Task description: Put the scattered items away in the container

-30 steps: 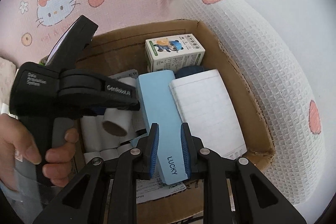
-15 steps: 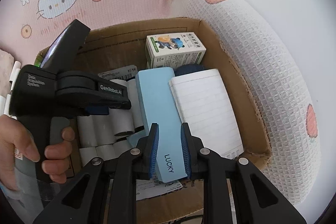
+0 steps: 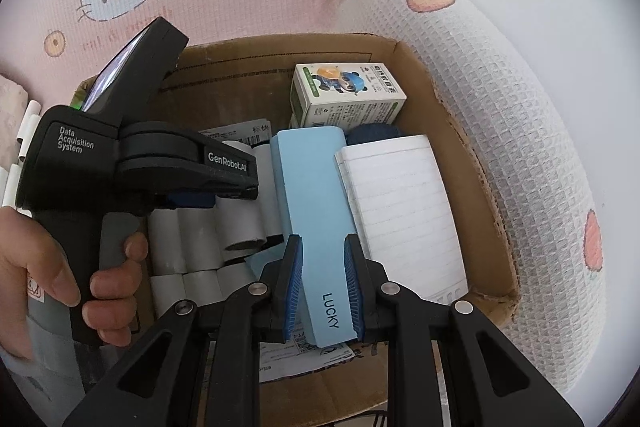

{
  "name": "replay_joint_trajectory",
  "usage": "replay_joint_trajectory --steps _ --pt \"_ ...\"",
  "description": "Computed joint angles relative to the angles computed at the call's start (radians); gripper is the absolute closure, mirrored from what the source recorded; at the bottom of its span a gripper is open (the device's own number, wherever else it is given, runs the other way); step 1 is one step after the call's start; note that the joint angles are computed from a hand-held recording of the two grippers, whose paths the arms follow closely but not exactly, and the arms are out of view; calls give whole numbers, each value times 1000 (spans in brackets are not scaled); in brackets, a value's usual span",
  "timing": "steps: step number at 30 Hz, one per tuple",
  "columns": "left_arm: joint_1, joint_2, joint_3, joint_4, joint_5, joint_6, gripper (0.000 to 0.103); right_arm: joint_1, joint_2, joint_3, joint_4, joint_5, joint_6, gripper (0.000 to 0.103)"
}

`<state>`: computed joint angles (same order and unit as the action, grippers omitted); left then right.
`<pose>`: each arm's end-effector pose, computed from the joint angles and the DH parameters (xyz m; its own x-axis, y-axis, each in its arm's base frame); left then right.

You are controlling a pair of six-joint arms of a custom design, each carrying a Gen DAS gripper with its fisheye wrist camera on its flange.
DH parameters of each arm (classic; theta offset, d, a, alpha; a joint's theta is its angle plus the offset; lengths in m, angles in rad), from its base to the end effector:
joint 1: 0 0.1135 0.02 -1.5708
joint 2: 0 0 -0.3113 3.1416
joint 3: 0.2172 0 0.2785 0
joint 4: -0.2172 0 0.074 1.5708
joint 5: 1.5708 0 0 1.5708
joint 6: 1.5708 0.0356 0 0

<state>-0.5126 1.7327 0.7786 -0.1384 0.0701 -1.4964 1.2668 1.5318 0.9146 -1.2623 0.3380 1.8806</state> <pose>0.2836 -0.1625 0.1364 -0.5734 -0.8188 0.0278 -0.7331 0.4977 -0.4636 0.0806 0.2175 0.2136 -0.7991 0.4546 -0.3935 0.5552 0.8090 -0.1930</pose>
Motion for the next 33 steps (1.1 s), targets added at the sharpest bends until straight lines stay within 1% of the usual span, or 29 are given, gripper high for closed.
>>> replay_joint_trajectory --steps 2,5,8,10,13,15,16,17,18,19,20,21,22,23,24,28,30,33 --pt "-20 -19 25 -53 -60 22 47 5 5 7 -2 0 1 85" --pt "-49 -51 74 -146 -133 61 46 14 16 26 -16 1 1 85" --pt "-72 -76 116 -230 -183 81 45 24 26 45 -31 6 3 85" --pt "-85 -90 124 -250 -196 84 45 30 30 55 -36 10 4 85" --pt "-98 -111 110 -234 -188 72 46 35 39 70 -46 14 7 85" --pt "-124 -109 123 -237 -202 66 53 39 44 79 -48 16 8 85" --pt "-153 -107 131 -245 -218 49 68 41 47 82 -48 19 9 85" --pt "-137 -156 104 -269 -217 75 81 43 48 84 -47 19 9 85" --pt "-112 -208 53 -269 -210 113 84 45 49 86 -47 20 11 85" --pt "-128 -210 17 -208 -214 124 89 47 52 90 -48 20 12 85" --pt "-108 -218 17 -205 -214 159 92 48 54 92 -47 20 13 85" --pt "-97 -240 7 -213 -226 188 93 48 56 93 -47 20 14 85" --pt "-131 -267 10 -247 -264 180 93 50 57 95 -49 21 17 85" --pt "-199 -320 3 -306 -320 145 93 54 59 99 -51 23 23 85" --pt "-251 -344 15 -351 -372 134 93 58 62 103 -53 26 28 85" --pt "-270 -377 31 -406 -488 208 93 75 74 129 -62 40 58 85" --pt "-296 -368 68 -462 -548 217 93 86 83 146 -70 48 75 85" --pt "-335 -414 74 -541 -606 214 93 98 103 174 -76 58 83 85"
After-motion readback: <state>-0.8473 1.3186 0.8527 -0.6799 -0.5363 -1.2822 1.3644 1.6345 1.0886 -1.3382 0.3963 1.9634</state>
